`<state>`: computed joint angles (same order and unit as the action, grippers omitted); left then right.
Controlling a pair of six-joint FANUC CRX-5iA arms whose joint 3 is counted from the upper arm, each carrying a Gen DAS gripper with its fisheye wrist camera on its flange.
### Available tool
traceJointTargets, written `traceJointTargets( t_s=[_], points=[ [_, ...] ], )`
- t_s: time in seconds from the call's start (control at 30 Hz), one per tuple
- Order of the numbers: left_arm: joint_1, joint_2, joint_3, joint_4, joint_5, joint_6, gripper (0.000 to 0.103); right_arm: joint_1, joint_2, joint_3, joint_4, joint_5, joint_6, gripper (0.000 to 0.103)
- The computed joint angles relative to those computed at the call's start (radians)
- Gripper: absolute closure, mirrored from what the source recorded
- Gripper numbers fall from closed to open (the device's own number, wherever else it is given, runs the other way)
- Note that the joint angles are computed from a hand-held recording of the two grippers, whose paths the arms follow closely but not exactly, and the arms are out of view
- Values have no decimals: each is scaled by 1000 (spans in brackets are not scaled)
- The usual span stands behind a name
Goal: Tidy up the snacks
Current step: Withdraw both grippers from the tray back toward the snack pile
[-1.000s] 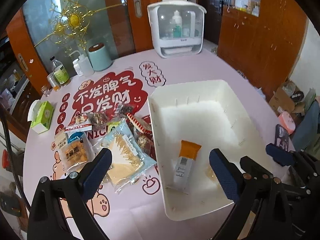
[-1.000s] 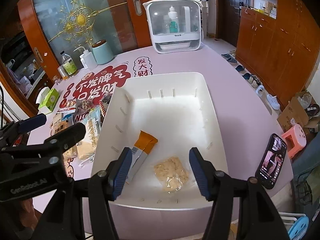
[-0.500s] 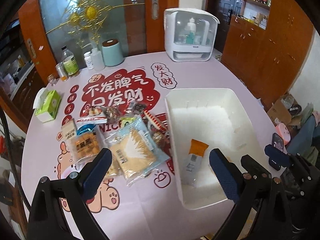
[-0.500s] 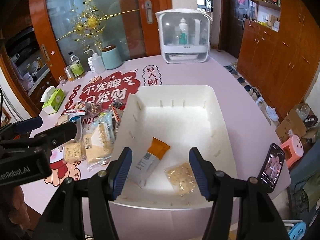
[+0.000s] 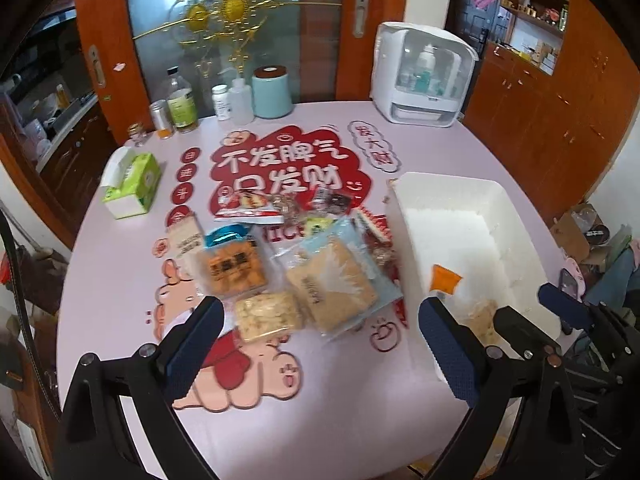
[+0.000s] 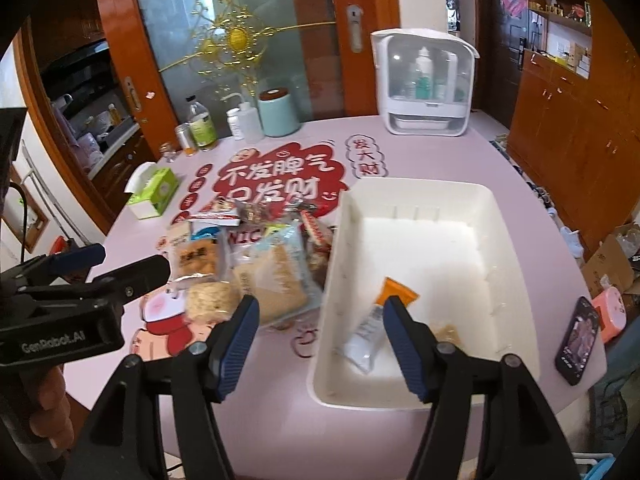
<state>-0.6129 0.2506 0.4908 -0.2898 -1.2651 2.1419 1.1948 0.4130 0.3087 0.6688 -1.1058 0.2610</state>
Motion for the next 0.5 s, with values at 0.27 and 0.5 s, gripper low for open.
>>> traceJointTargets(
  t_s=[0.27,0.5],
  points=[
    [54,-72,-83,-5,29,-38,5,26,70,96,29,-18,2,34],
    [119,-111,-150,38,65,-92,5,37,134,185,40,-44,4,32]
  ],
)
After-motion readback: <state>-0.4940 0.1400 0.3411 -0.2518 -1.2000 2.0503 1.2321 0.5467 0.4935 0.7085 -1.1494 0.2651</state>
